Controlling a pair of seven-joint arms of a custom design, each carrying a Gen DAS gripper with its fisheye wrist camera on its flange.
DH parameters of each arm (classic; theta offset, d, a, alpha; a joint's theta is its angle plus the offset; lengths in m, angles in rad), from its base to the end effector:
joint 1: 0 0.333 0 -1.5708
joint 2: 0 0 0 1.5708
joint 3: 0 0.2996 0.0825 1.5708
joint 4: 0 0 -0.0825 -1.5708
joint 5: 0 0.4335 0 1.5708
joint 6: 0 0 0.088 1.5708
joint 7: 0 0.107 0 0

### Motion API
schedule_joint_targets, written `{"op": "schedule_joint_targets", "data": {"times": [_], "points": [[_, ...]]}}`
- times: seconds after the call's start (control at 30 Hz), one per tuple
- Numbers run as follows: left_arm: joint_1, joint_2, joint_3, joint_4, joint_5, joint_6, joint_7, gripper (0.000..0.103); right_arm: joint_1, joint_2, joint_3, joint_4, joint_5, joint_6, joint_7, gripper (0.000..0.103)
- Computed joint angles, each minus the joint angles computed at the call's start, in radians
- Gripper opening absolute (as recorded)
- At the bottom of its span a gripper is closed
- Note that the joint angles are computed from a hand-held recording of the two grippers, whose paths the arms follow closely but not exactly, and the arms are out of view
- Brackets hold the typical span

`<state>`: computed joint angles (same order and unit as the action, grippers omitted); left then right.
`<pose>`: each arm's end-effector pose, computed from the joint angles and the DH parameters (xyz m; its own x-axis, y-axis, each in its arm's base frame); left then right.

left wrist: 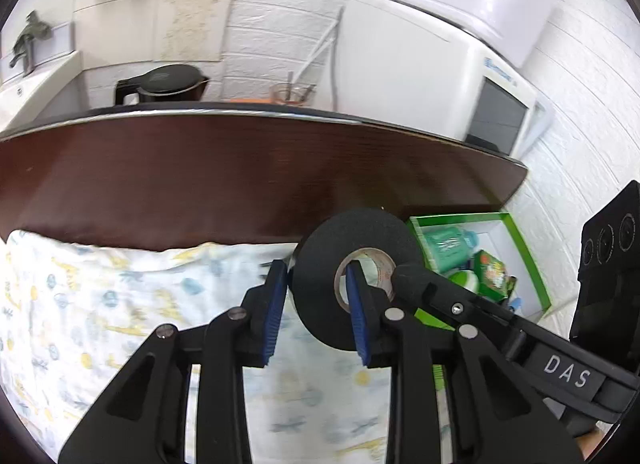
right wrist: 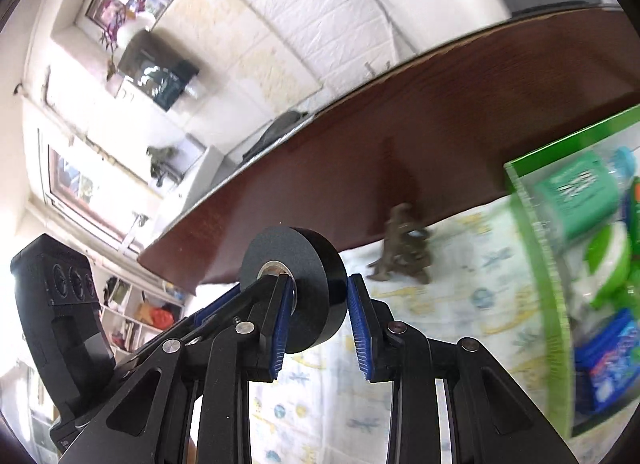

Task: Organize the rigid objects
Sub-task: 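Carry the black tape roll into the green box and release it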

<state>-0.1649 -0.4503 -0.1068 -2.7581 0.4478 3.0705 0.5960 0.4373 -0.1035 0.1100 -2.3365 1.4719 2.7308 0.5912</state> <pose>0.4278 -0.1527 0.3833 0.1415 -0.9464 0.2902 -0.7128 -0.3009 -0.6336 0.4903 0.2545 0.3592 0.3970 -0.7172 -0.5727 -0.8292 -0.0127 -0.5589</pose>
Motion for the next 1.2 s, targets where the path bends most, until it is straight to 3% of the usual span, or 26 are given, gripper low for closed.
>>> {"op": "schedule_joint_targets", "data": {"times": [0.43,0.73,1.2], "points": [[-0.067,0.243,-0.101,0.274,0.040,-0.034,0.014,0.027,-0.100,-0.156,-0.112,-0.141,0.129,-0.023,-0.122,0.031],[-0.127,0.436,-0.127,0.446,-0.067,-0.081,0.137,0.027,-0.184,-0.132,-0.157,-0.158,0.128,-0.053,-0.101,0.031],[-0.102,0.568,-0.186,0.553,-0.198,-0.117,0.264,0.028,-0.253,-0.054,-0.155,-0.131,0.135,-0.063,-0.101,0.031]]}}
